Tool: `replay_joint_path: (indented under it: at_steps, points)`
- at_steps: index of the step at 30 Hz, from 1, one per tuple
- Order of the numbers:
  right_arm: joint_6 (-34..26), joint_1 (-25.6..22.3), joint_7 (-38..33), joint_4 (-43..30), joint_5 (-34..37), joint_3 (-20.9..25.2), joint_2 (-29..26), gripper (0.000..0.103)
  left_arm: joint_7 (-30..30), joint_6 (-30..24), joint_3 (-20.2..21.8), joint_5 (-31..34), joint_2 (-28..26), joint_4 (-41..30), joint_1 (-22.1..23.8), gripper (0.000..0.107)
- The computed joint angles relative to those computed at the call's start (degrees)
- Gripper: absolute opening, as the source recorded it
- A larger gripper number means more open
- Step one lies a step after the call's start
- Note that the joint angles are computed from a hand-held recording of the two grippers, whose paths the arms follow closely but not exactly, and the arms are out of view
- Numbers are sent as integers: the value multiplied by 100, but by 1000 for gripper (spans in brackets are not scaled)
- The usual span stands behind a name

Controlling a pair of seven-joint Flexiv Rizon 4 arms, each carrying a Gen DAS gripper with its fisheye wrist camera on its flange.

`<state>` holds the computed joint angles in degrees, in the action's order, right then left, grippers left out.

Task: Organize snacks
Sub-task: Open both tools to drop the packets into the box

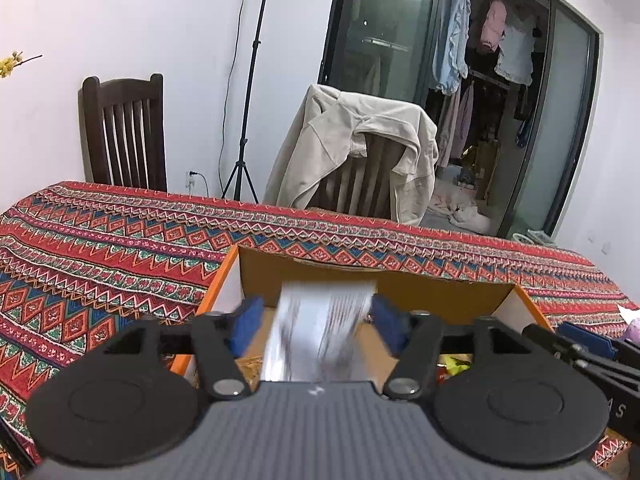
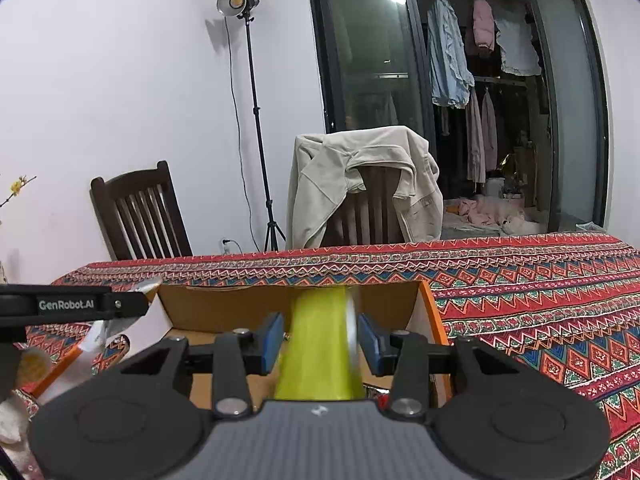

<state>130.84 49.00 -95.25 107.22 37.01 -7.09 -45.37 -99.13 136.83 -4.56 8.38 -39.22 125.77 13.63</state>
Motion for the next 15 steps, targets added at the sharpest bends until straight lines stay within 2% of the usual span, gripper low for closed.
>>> replay_joint_path:
  at_steps: [2, 4, 5, 15]
  points:
    - [96, -23, 28, 21, -4, 48, -10, 82, -31, 159, 30, -42, -22, 25, -35, 91]
    - [181, 2, -6, 20, 66, 49, -26, 98, -56, 311, 53, -54, -43, 41, -61, 102]
    - [159, 33, -53, 4, 131, 25, -23, 103, -89, 363, 52, -76, -50, 46, -69, 103]
    - [78, 165, -324, -13, 528, -27, 33, 103, -199, 190, 21, -69, -8, 41, -29, 103]
